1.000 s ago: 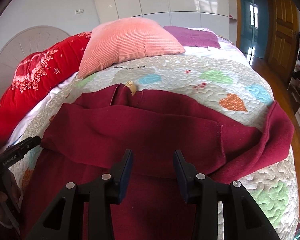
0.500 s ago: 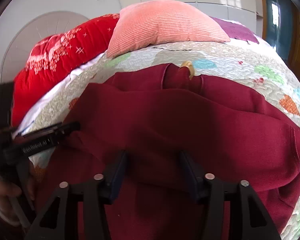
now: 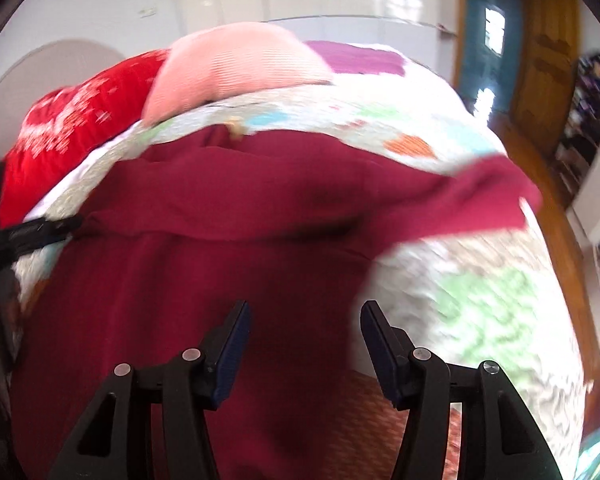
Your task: Fold small clothes
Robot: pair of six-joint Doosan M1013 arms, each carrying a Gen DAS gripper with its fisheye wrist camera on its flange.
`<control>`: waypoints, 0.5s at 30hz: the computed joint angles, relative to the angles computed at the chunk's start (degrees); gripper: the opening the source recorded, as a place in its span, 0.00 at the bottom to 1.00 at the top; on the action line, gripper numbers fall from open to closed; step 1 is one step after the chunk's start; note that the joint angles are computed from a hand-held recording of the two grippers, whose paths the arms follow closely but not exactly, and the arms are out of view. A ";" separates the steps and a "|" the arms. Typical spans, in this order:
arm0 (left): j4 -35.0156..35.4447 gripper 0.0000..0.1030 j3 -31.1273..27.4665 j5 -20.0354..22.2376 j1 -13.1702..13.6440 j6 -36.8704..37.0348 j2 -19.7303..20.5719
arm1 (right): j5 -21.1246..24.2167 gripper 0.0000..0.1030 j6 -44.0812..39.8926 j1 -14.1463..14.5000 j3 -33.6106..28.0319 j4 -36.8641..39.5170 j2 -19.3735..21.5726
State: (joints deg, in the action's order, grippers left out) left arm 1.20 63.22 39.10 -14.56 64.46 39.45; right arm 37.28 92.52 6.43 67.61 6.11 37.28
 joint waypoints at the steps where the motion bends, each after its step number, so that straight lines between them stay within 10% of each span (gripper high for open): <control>1: 0.38 0.64 0.33 -0.24 -0.11 -0.51 -0.14 | -0.01 0.53 1.20 -0.65 0.01 1.56 0.16; 6: 1.19 0.65 0.23 -0.36 -0.30 -1.86 0.22 | -1.04 0.53 -1.14 -2.06 -3.64 8.71 2.98; 11: 3.82 0.66 -0.03 -0.19 -0.70 -3.13 0.49 | -1.61 0.17 1.04 -1.70 -7.10 4.45 5.26; 15: 4.62 0.67 -0.09 0.01 -0.80 -3.29 0.60 | -7.27 0.12 12.70 -0.77 -3.15 -13.55 2.33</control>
State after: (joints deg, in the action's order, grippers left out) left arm 5.82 63.13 39.11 -15.36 61.18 40.05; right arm 30.01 105.22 5.66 64.46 -7.44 39.61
